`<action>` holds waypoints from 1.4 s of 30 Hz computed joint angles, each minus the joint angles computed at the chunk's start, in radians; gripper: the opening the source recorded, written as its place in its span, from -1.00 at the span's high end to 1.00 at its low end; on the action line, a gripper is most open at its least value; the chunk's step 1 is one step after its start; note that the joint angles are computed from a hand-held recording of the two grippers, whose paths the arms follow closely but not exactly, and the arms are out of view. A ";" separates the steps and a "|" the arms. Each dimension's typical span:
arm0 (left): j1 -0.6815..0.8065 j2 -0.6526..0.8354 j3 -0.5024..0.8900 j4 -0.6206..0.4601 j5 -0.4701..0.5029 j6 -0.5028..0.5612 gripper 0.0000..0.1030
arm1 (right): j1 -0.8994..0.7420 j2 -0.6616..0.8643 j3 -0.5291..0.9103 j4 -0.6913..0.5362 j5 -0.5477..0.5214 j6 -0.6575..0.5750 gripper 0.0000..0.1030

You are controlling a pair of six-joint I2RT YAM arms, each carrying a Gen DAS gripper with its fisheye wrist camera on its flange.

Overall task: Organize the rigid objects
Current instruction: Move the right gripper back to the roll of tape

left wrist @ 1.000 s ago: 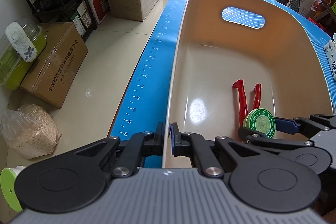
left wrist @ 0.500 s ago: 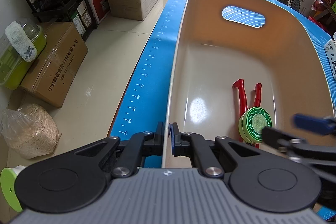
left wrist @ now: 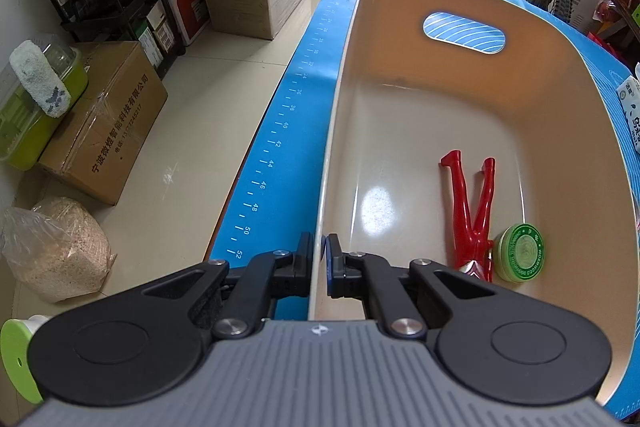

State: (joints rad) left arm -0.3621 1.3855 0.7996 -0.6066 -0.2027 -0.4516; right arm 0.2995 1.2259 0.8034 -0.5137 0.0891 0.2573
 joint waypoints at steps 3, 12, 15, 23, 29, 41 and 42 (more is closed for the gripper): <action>0.000 0.000 0.000 0.000 0.000 0.000 0.85 | -0.087 -0.004 -0.058 0.016 0.002 -0.028 -0.39; 0.000 0.000 0.000 -0.001 -0.003 0.002 0.85 | -0.229 0.082 -0.208 0.144 -0.005 -0.065 -0.34; -0.002 0.000 0.000 -0.002 -0.006 0.001 0.85 | -0.213 0.121 -0.224 0.182 0.010 -0.073 -0.34; -0.006 0.002 0.000 -0.002 -0.010 -0.001 0.85 | -0.210 0.154 -0.228 0.277 0.025 -0.087 -0.34; -0.006 0.002 0.000 -0.002 -0.010 -0.001 0.85 | -0.225 0.235 -0.195 0.403 -0.002 -0.159 -0.34; -0.010 0.006 0.002 -0.001 -0.013 -0.004 0.85 | -0.204 0.440 -0.091 0.464 -0.017 -0.255 0.06; -0.010 0.006 0.002 -0.001 -0.013 -0.004 0.85 | -0.200 0.439 -0.098 0.473 -0.015 -0.268 0.16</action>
